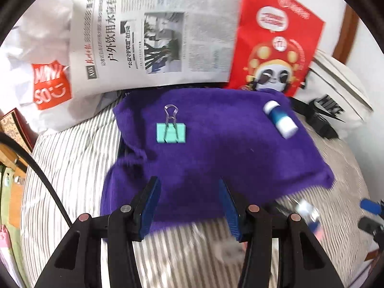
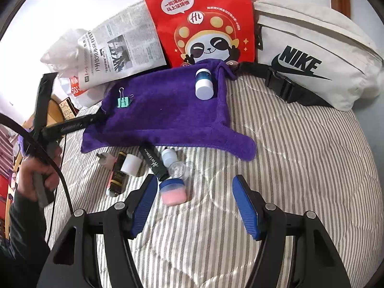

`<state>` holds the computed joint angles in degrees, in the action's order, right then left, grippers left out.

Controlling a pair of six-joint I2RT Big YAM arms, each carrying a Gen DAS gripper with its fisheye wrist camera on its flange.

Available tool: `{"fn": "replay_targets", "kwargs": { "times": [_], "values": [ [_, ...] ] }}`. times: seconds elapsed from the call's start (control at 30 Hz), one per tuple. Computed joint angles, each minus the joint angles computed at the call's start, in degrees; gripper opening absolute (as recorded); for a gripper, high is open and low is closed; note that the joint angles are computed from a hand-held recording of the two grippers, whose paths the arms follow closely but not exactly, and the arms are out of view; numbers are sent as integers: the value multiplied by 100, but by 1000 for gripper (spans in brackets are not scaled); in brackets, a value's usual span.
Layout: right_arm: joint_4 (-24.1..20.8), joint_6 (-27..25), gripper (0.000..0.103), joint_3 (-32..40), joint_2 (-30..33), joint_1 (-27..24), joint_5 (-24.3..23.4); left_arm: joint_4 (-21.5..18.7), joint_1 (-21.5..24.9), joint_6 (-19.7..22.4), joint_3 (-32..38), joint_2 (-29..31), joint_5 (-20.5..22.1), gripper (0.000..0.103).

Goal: Organize rigid objects
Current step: 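Release the binder clip onto the towel with the left gripper, then grasp the white plug charger with the left gripper while the right gripper grasps the pink-lidded jar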

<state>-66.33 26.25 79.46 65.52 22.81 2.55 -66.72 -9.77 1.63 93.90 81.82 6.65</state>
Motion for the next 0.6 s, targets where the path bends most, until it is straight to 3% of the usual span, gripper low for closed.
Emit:
{"fn": "replay_targets", "kwargs": {
  "times": [0.33,0.6],
  "values": [
    [-52,75,65,-105,-287,254,93,-115,-12,-283,-718,-407,363,48],
    [-119,153,65,-333,-481,270,62,74,-150,-394,-978,-362,-19,50]
  ]
}}
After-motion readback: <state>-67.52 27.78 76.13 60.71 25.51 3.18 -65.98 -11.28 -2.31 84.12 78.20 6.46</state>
